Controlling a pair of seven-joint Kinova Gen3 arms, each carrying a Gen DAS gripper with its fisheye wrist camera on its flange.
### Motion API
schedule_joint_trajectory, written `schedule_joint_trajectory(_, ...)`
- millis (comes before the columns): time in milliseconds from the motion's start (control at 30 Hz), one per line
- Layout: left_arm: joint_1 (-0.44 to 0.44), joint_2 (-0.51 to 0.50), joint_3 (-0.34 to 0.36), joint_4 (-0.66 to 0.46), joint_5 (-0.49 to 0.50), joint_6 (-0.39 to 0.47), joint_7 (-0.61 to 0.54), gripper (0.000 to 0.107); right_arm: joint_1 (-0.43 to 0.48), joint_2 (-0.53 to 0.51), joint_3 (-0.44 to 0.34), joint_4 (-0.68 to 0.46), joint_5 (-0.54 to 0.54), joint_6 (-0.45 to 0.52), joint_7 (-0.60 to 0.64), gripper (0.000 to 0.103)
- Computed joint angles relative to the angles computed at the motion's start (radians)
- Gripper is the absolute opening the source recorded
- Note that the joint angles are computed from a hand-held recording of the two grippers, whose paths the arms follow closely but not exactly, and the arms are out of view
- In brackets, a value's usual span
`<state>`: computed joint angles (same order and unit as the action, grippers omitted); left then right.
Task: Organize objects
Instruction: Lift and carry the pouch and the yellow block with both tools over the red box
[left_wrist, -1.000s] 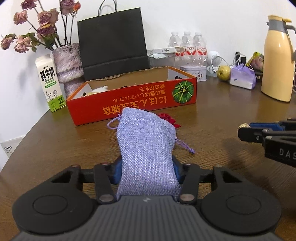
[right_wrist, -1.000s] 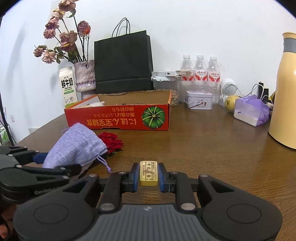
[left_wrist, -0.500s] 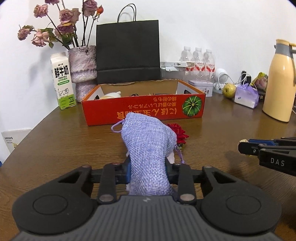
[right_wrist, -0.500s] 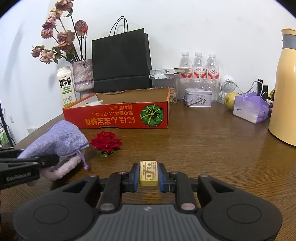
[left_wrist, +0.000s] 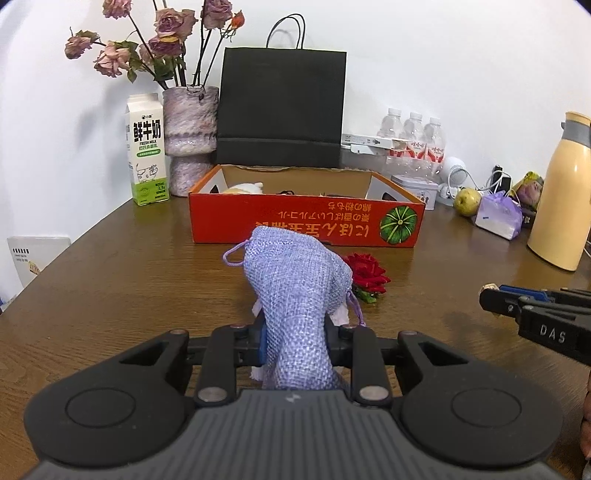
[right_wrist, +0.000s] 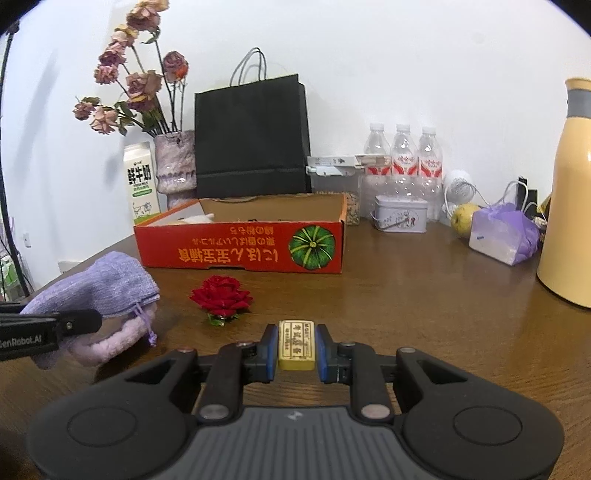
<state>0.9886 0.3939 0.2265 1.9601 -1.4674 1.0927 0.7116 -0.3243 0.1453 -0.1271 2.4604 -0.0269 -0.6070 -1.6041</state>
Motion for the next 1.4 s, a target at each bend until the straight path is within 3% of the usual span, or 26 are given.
schedule_joint_trajectory(367,-0.031,-0.034,0.002,-0.005,0.011,-0.042,-0.011,0.025,-0.045,-0.001,-0.003,-0.011,-0.078,-0.025,0.08,0.02)
schedule_joint_trajectory(800,-0.075,-0.053,-0.017,-0.077,0.014,-0.059,-0.092,0.025,-0.089,-0.007,-0.01,-0.117,-0.136,0.019,0.154,0.02)
schedule_joint_trajectory(1100,-0.103,-0.041,-0.043,-0.137,-0.019,-0.082,-0.107,0.025,-0.092,0.017,-0.003,-0.198,-0.157,0.034,0.163,0.02)
schedule_joint_trajectory(1400,-0.13,-0.021,-0.074,-0.206,-0.037,-0.101,-0.108,0.025,-0.057,0.064,0.001,-0.281,-0.107,0.052,0.08,0.02)
